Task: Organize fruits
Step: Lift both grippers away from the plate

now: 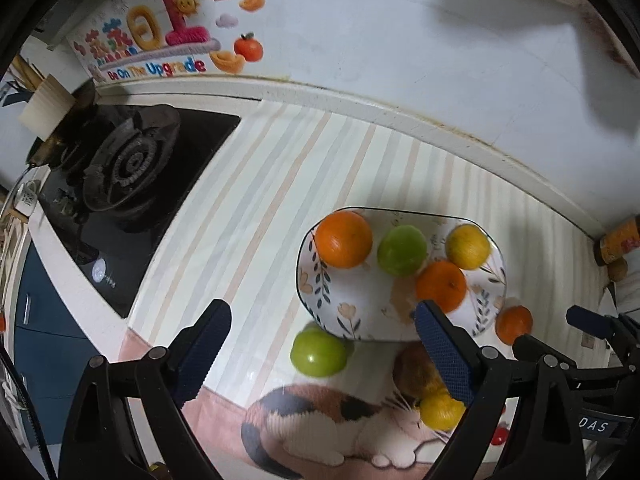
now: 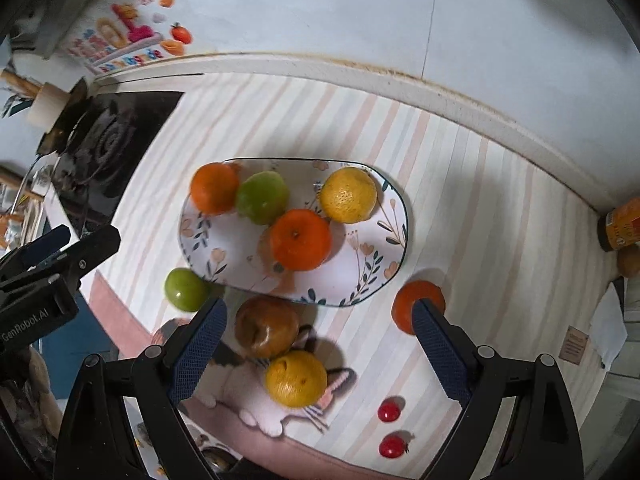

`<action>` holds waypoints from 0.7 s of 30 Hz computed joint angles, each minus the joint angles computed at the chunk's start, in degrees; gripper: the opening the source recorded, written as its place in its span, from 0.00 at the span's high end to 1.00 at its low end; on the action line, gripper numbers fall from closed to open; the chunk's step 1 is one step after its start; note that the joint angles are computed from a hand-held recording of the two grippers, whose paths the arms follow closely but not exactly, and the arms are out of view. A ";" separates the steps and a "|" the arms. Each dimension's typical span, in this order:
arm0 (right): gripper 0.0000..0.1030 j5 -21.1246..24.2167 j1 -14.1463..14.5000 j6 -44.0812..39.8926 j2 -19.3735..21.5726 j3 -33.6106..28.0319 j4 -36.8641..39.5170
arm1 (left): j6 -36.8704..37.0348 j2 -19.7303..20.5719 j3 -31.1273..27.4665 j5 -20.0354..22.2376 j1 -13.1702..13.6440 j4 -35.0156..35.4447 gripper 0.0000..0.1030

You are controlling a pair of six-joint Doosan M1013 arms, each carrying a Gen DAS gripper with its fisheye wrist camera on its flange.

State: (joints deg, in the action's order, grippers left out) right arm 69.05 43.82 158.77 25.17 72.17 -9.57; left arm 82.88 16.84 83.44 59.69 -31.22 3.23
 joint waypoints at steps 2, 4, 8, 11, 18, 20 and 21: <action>0.07 -0.10 0.65 0.04 -0.53 -0.01 -0.79 | -0.49 -1.51 1.01 -0.44 -0.31 0.02 0.09; 0.07 0.05 1.41 0.45 -1.17 -0.08 -1.86 | -0.68 -2.75 1.77 -0.95 -0.44 -0.28 0.09; 0.07 0.09 2.82 1.61 -2.47 0.04 -3.80 | -1.60 -5.08 3.12 -2.14 -0.55 -0.82 0.09; 0.07 -0.03 3.53 2.33 -3.22 0.13 -4.84 | -2.41 -6.34 3.71 -2.69 -0.61 -1.18 0.09; 0.07 -1.57 3.82 3.86 -4.11 1.12 -4.83 | -2.85 -7.28 4.34 -3.25 -0.49 -1.13 0.09; 0.07 -2.33 3.52 3.72 -3.92 1.68 -3.64 | -2.92 -7.06 4.53 -3.15 -0.34 -0.96 0.09; 0.07 -3.14 3.20 3.59 -3.69 2.27 -2.37 | -2.89 -6.98 4.62 -3.20 -0.34 -0.73 0.09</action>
